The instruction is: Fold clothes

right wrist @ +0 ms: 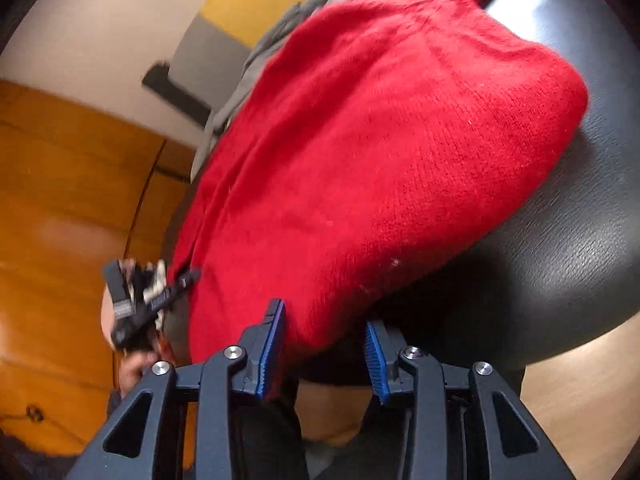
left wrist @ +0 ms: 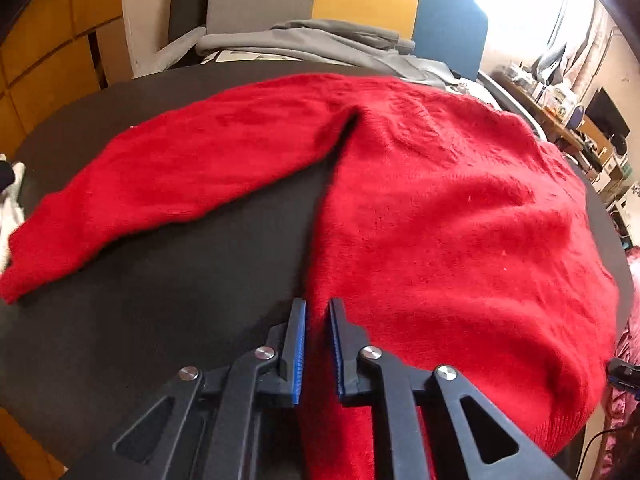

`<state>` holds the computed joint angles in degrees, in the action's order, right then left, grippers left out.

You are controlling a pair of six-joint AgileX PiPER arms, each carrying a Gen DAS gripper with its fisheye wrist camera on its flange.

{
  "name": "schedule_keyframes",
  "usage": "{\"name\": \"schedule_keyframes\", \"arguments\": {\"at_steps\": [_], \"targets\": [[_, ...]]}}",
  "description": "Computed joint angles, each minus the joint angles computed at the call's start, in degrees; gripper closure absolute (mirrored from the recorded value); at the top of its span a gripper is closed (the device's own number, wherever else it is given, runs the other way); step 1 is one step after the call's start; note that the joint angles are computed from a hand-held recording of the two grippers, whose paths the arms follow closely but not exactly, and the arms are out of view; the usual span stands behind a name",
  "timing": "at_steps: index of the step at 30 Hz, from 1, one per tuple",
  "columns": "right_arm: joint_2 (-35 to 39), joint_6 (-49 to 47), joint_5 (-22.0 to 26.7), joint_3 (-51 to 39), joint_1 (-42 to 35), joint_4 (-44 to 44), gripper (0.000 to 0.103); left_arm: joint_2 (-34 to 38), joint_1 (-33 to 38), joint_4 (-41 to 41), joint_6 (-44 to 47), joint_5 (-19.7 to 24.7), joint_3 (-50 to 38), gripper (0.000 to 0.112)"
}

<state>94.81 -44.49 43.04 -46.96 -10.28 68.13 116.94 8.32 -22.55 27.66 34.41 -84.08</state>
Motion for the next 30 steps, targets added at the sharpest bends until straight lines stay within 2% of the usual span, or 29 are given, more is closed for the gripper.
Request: {"name": "schedule_keyframes", "arguments": {"at_steps": [2,3,4,7,8,9,11,13,16,20,26,28,29,30], "targets": [[-2.2,-0.1,1.3,1.0,-2.0,-2.7,0.063,-2.4,0.5,0.0,0.9,-1.9,2.9,0.1],[-3.7,-0.2,1.2,1.6,-3.7,-3.8,0.059,-4.4,0.7,-1.3,2.6,-3.8,5.6,0.1],[-5.4,0.0,0.5,2.2,-5.5,-5.2,0.05,-6.2,1.1,-4.2,5.4,-5.0,8.0,0.1],[-8.2,0.8,-2.3,2.6,-11.3,-10.1,0.029,-9.8,2.2,-17.6,17.4,-4.0,13.6,0.099],[-7.8,1.4,-3.3,2.0,-12.5,-11.5,0.027,-10.9,1.4,-20.1,20.7,-4.5,15.8,0.098],[-7.0,0.2,-3.9,1.5,-14.3,-10.8,0.027,-11.8,0.4,-22.1,23.9,-5.4,17.5,0.098],[-3.2,-5.7,-4.2,-0.3,-17.7,-4.2,0.024,-12.2,-2.1,-23.6,27.8,-5.9,19.2,0.098],[1.7,-8.8,-2.9,-3.7,-19.1,1.2,0.016,-10.8,-4.5,-20.4,25.2,-5.1,18.1,0.098],[9.6,-11.5,1.5,-10.2,-20.7,6.5,0.015,-7.9,-6.8,-15.1,18.5,-5.4,15.6,0.098],[14.5,-9.6,5.4,-16.4,-20.3,6.8,0.013,-7.5,-7.6,-13.9,15.9,-6.5,15.2,0.097],[17.9,-5.2,16.0,-23.9,-17.6,1.8,0.01,-6.3,-6.7,-13.8,13.1,-3.9,13.0,0.097],[20.0,-3.3,23.3,-27.8,-16.9,0.2,0.006,-6.3,-6.5,-14.6,13.6,-3.9,13.3,0.097],[20.3,-2.5,24.6,-29.6,-16.1,-1.5,0.006,-6.4,-6.5,-14.9,13.8,-4.0,13.5,0.097],[20.0,-1.5,23.7,-31.0,-15.3,-3.4,0.006,-6.4,-6.4,-15.2,14.2,-4.1,13.6,0.097]]}}
